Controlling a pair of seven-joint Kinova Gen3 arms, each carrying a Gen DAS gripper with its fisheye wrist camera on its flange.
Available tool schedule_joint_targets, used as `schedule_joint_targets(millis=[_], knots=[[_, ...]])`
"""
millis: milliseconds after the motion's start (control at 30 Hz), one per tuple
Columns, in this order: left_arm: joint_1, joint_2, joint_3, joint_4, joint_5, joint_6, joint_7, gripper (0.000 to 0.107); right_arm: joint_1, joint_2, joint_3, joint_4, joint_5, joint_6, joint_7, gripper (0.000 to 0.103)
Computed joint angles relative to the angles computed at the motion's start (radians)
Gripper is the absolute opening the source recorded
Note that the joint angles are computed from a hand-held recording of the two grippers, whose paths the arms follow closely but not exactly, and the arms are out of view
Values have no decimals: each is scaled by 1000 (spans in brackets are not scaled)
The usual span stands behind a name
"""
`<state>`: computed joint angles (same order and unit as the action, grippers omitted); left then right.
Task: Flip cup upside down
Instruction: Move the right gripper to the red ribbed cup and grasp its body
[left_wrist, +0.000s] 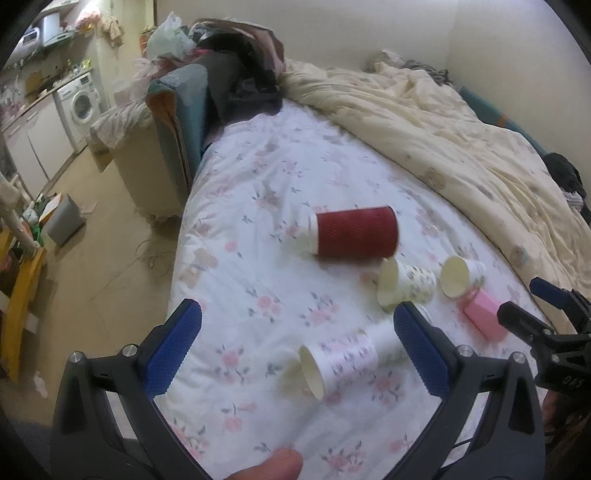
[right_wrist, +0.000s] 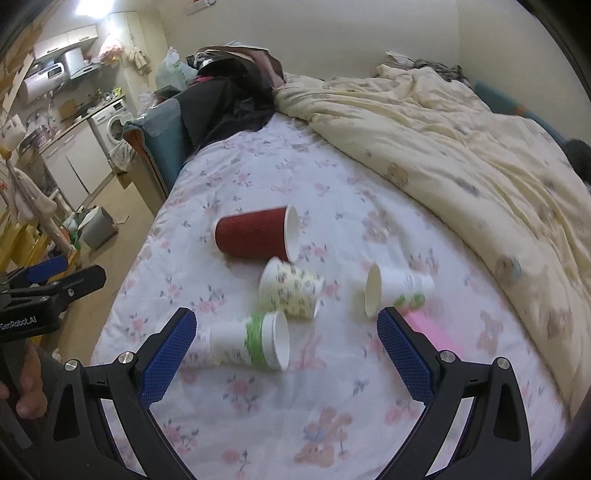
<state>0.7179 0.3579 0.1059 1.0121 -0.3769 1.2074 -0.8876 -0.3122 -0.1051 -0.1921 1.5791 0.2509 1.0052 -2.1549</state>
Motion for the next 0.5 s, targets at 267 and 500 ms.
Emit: schedule_joint_targets(millis=[267, 500], knots=[[-60, 129, -19, -200, 78, 121, -106, 103, 296, 281, -243, -337, -146, 198, 323, 101], [-128, 231, -31, -322, 202, 254, -124, 103, 148, 535, -244, -661, 10, 425, 607, 101]])
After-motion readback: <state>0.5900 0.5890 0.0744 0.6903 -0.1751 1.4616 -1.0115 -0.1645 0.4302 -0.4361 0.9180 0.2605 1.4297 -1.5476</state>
